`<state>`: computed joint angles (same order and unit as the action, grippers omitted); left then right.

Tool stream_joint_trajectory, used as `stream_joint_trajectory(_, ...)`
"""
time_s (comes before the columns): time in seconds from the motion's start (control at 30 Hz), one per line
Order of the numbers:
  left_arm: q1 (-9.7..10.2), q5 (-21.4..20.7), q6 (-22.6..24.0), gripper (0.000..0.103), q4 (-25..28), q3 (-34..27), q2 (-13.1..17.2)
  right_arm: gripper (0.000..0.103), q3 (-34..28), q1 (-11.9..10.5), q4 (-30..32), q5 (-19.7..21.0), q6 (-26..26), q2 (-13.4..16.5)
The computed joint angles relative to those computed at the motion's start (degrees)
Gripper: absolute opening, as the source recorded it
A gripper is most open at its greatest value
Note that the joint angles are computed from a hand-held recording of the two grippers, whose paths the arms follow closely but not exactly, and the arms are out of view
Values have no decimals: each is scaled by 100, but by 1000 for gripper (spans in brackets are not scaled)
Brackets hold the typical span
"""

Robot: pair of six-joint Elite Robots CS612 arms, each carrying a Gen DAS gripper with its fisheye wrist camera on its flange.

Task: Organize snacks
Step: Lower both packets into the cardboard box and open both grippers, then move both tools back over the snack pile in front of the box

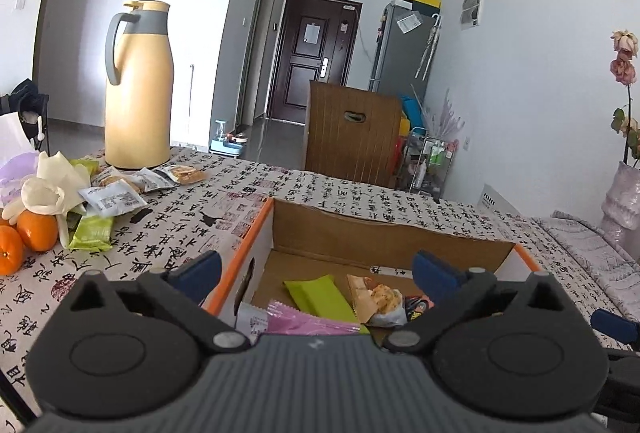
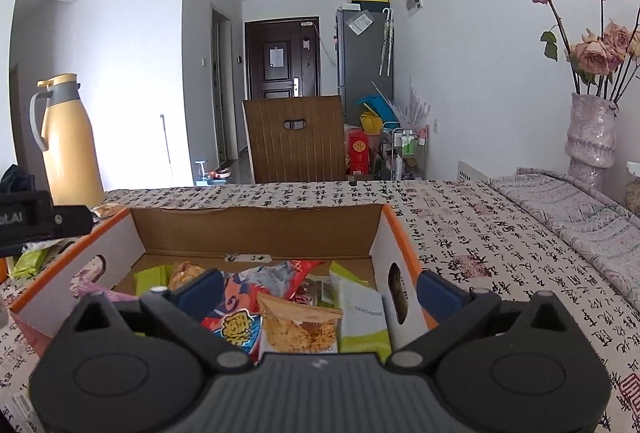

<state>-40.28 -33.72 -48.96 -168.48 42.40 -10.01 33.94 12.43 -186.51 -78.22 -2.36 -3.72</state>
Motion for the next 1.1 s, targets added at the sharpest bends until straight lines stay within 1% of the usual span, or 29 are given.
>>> stream_joint_trajectory(0.1, 4, -44, -17, 103, 34, 23, -21, 103, 7, -6, 46, 36, -32, -14)
stream_joint_trajectory(0.2, -1, -29, -45, 103, -13, 80, -51, 103, 106, -14, -61, 69, -19, -79)
stream_joint_trajectory(0.27, -7, -39, -108, 103, -102, 192, -114, 103, 355, -22, -287, 54, 10, -219)
stream_joint_trajectory(0.37, -23, 6, -72, 103, -282, 283, -166, 103, 776, -44, -548, 50, -20, -441)
stream_joint_trajectory(0.43, -40, 45, -125, 103, -244, 347, -224, 103, 1077, -49, -666, -14, -91, -598)
stream_joint_trajectory(0.47, -54, 61, -191, 103, -142, 405, -280, 103, 1227, -53, -732, -45, -136, -675)
stream_joint_trajectory(0.53, -84, 58, -306, 103, -60, 558, -402, 103, 1540, -72, -903, -43, -188, -830)
stream_joint_trajectory(0.6, -121, 55, -340, 103, -116, 740, -520, 103, 1795, -95, -1057, 2, -177, -949)
stream_joint_trajectory(0.73, -236, 183, -388, 103, -221, 1154, -732, 103, 2297, -142, -1290, 193, -173, -1157)
stream_joint_trajectory(0.87, -338, 35, -623, 103, -163, 1637, -940, 103, 2792, -161, -1360, 282, -325, -1334)
stream_joint_trajectory(0.97, -400, -129, -854, 103, 13, 1942, -1062, 103, 3141, -168, -1376, 334, -372, -1448)
stream_joint_trajectory(1.1, -488, -280, -1197, 103, 344, 2276, -1205, 103, 3572, -199, -1352, 592, -506, -1561)
